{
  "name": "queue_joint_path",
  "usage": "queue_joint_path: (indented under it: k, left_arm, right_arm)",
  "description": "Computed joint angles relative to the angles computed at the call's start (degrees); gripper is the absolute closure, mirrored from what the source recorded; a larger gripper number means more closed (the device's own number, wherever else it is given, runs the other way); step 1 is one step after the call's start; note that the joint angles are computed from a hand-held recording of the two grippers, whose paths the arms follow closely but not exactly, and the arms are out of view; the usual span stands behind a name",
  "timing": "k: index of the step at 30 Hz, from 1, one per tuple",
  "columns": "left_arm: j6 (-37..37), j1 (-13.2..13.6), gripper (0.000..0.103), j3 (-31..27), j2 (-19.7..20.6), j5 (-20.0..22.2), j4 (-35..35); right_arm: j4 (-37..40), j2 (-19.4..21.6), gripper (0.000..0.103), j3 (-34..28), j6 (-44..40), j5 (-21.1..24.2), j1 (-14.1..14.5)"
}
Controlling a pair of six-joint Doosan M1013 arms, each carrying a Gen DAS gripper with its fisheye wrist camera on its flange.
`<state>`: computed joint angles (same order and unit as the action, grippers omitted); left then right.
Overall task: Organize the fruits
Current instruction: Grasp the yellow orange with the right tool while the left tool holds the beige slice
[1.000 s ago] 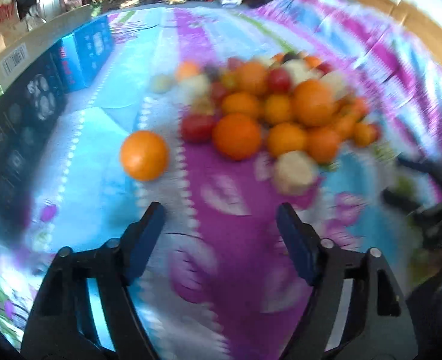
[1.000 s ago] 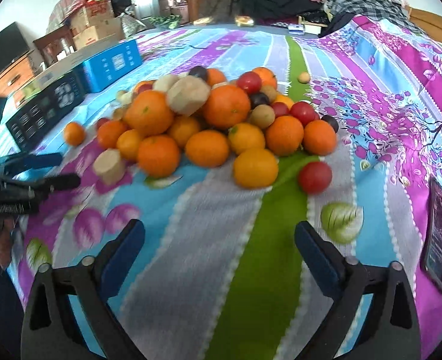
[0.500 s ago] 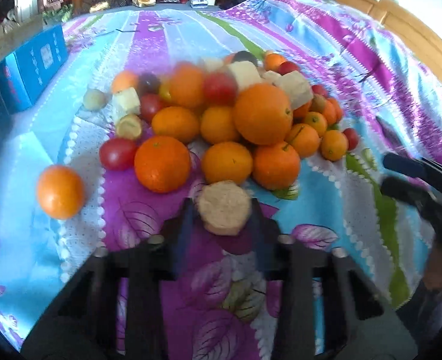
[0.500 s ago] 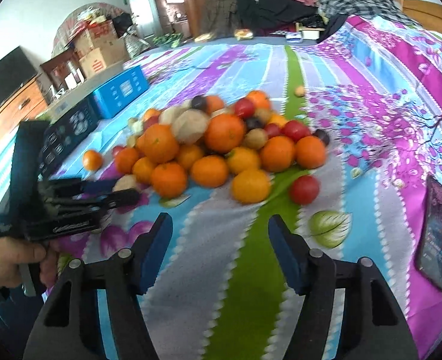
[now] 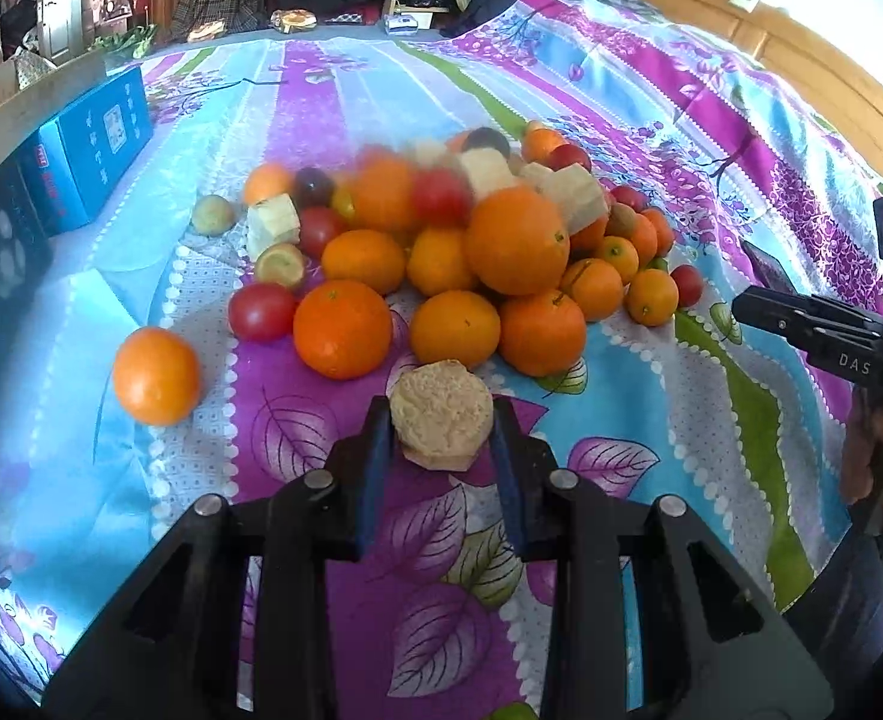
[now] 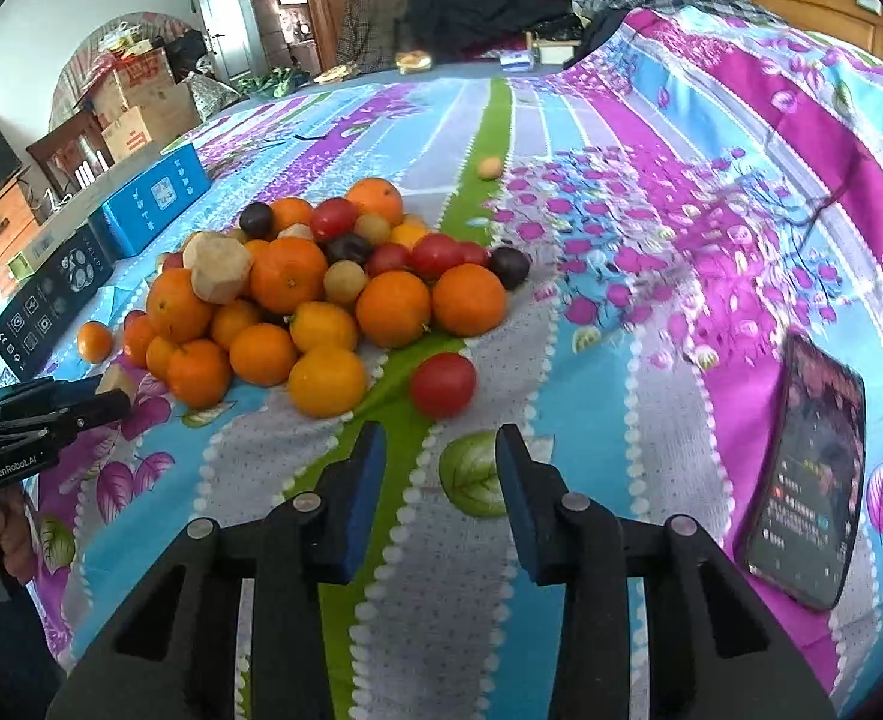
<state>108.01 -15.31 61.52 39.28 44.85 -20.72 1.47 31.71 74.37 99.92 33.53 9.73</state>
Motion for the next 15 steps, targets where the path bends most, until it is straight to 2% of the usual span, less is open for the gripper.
queue_joint_path:
  k: [4,7,11,15]
  left_arm:
    - [-1.7,0.2,0.07,-0.2,0.2,0.2,0.7]
    - [-1.7,0.3,0.07,0.2,-0.1,-0.2,0.4]
    - [-1.7,0.2,0.07,0.0,0.0,0.0,0.0]
    - [-1.4,0.2,0.07,-0.2,0.0,0.2,-0.2]
  right_arm:
    - [9.4,2.0,0.061,-3.4,-9.6,2.7,-0.4]
    - [15.6,2.5,0.061,-4.4,-15.5,3.0,-0.1]
    - [5.8,4.5,0.06,-6.8,-9.7,3.9,1.7]
    - [7.1,5.6,0.049,-8.0,-10.6,4.9,1.7]
